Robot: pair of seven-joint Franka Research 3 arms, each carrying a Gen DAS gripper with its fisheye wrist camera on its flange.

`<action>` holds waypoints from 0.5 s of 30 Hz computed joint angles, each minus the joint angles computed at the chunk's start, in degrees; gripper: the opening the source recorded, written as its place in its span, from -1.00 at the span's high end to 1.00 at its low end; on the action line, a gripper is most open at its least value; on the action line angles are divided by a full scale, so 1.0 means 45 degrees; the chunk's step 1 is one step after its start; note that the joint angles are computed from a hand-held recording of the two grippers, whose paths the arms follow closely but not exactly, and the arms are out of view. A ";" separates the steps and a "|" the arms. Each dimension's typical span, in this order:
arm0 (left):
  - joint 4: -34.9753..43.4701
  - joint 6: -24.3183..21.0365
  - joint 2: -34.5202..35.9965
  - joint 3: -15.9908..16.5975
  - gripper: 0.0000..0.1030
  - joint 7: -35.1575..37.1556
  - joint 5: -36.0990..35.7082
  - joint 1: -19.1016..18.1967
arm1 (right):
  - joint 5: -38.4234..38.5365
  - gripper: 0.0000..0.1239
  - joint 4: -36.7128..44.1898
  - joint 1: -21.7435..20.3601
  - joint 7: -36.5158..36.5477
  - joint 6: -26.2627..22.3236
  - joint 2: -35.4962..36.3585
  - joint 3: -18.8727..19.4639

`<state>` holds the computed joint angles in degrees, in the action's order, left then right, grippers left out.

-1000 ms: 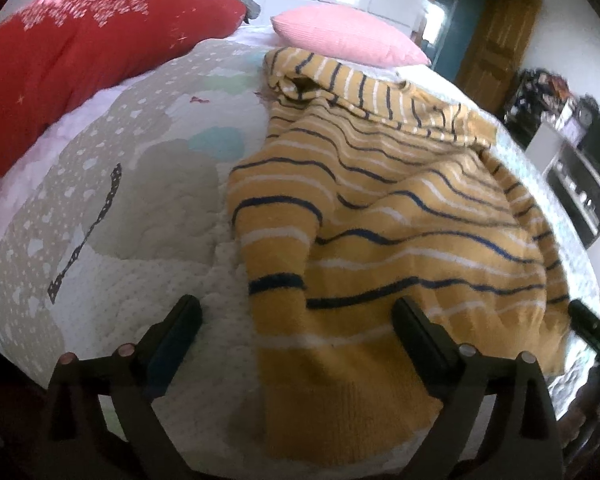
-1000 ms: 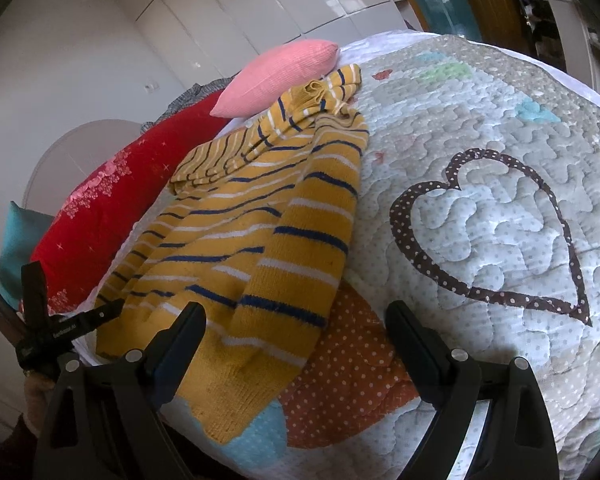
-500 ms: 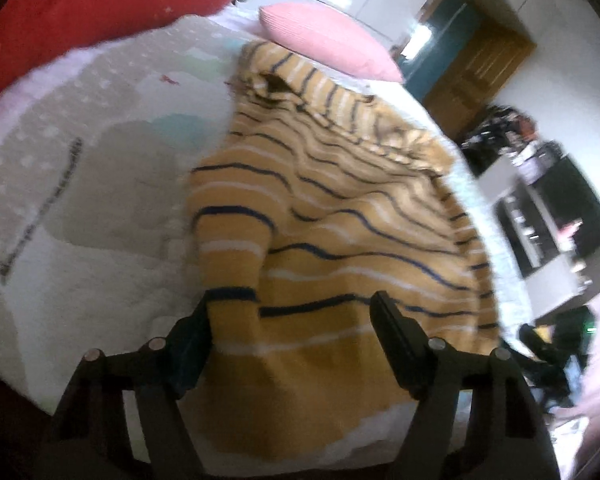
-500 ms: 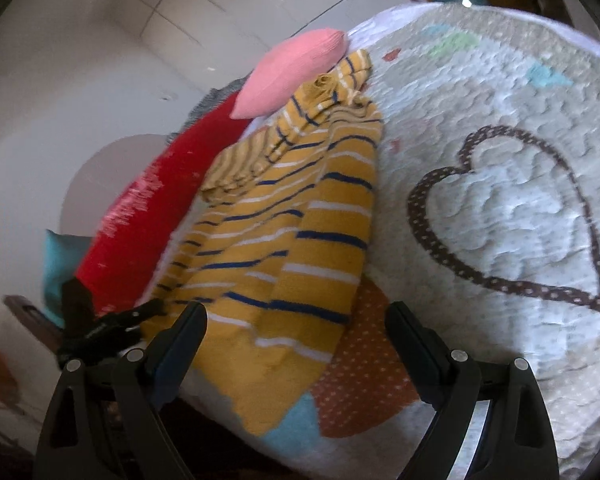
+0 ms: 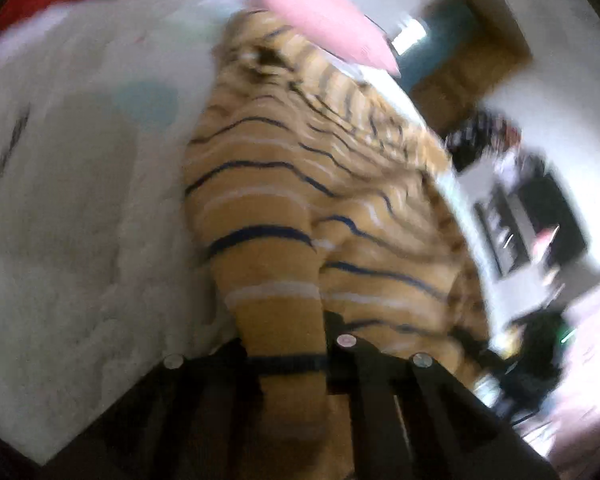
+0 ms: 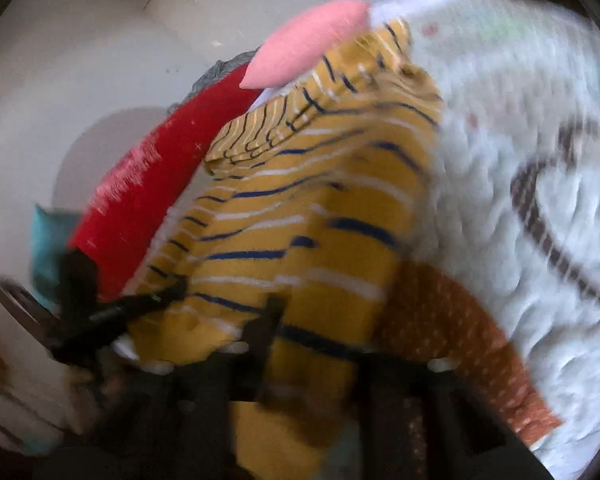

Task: Fold small clothes
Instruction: 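Lift the hem with both grippers and fold it up onto the collar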

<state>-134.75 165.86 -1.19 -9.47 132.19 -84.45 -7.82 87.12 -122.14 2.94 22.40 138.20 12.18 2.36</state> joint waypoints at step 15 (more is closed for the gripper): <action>-0.4264 0.1581 -0.4494 -0.0477 0.87 -0.6191 0.6381 -0.1484 | -0.0971 0.83 -0.3622 -0.0772 -0.0163 -0.3223 -0.3662 -0.1389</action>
<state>-153.94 172.97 -21.41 -11.62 104.33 -55.74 -14.50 82.75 -138.43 -0.54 21.67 123.70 -4.30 -3.89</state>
